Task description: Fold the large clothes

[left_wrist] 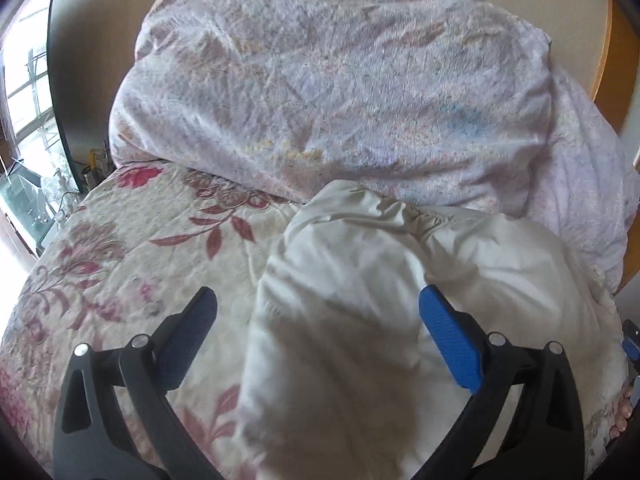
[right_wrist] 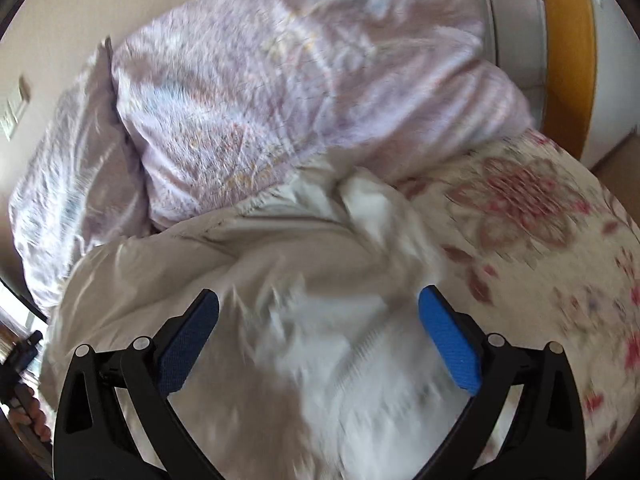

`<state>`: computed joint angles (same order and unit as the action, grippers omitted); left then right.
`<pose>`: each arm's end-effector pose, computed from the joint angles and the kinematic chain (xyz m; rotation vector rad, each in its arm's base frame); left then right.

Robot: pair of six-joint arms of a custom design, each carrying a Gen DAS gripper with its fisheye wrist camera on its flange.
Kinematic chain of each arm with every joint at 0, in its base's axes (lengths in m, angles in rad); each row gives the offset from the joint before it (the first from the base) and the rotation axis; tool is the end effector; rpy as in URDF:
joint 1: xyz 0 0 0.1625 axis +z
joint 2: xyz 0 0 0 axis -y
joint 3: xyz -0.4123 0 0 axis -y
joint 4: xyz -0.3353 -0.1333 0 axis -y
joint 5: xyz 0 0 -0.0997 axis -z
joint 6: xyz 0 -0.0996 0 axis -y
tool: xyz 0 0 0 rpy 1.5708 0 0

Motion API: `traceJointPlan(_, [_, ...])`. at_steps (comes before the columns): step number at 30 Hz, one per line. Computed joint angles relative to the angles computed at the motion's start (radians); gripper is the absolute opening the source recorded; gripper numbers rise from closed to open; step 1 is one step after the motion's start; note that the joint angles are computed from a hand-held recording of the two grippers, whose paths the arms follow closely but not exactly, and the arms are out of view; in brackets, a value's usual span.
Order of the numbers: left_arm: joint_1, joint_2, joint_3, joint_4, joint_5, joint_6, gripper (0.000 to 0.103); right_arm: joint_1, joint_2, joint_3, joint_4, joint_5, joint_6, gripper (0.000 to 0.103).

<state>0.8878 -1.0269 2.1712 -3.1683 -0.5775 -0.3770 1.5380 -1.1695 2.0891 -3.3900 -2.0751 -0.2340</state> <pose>-0.1257 -0.4979 0.2048 0.0657 2.2900 -1.0750 0.0689 -0.4971 0.2992 -0.0546 -2.3572 1.0395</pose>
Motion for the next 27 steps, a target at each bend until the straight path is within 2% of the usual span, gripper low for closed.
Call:
traceJointPlan(2, [-0.02, -0.107, 0.062, 0.094, -0.008, -0.075, 0.1, -0.005, -0.079, 0.078, 0.021, -0.005, 0.076, 0.101])
traceJointPlan(4, [-0.05, -0.193, 0.128, 0.15, -0.024, -0.155, 0.1, -0.037, -0.151, 0.116, 0.088, 0.033, 0.144, 0.099])
traceJointPlan(5, [-0.079, -0.241, 0.176, 0.185, -0.025, -0.211, 0.1, -0.052, -0.188, 0.144, 0.119, 0.065, 0.185, 0.096])
traceJointPlan(8, [-0.109, -0.319, 0.245, 0.251, -0.044, -0.311, 0.1, -0.151, -0.294, 0.202, 0.27, 0.227, 0.301, 0.086])
traceJointPlan(11, [-0.1, -0.341, 0.278, 0.258, -0.114, -0.365, 0.09, -0.211, -0.33, 0.254, 0.291, 0.332, 0.36, 0.081])
traceJointPlan(15, [-0.071, -0.295, 0.292, 0.158, -0.198, -0.384, 0.079, -0.253, -0.324, 0.284, 0.253, 0.43, 0.389, 0.077])
traceJointPlan(17, [-0.048, -0.256, 0.291, 0.075, -0.25, -0.388, 0.074, -0.27, -0.307, 0.291, 0.228, 0.473, 0.411, 0.072])
traceJointPlan(24, [0.039, -0.141, 0.274, -0.174, -0.403, -0.433, 0.054, -0.31, -0.253, 0.316, 0.089, 0.556, 0.423, 0.062])
traceJointPlan(27, [0.064, -0.105, 0.282, -0.294, -0.429, -0.453, 0.045, -0.319, -0.225, 0.324, 0.027, 0.564, 0.415, 0.047])
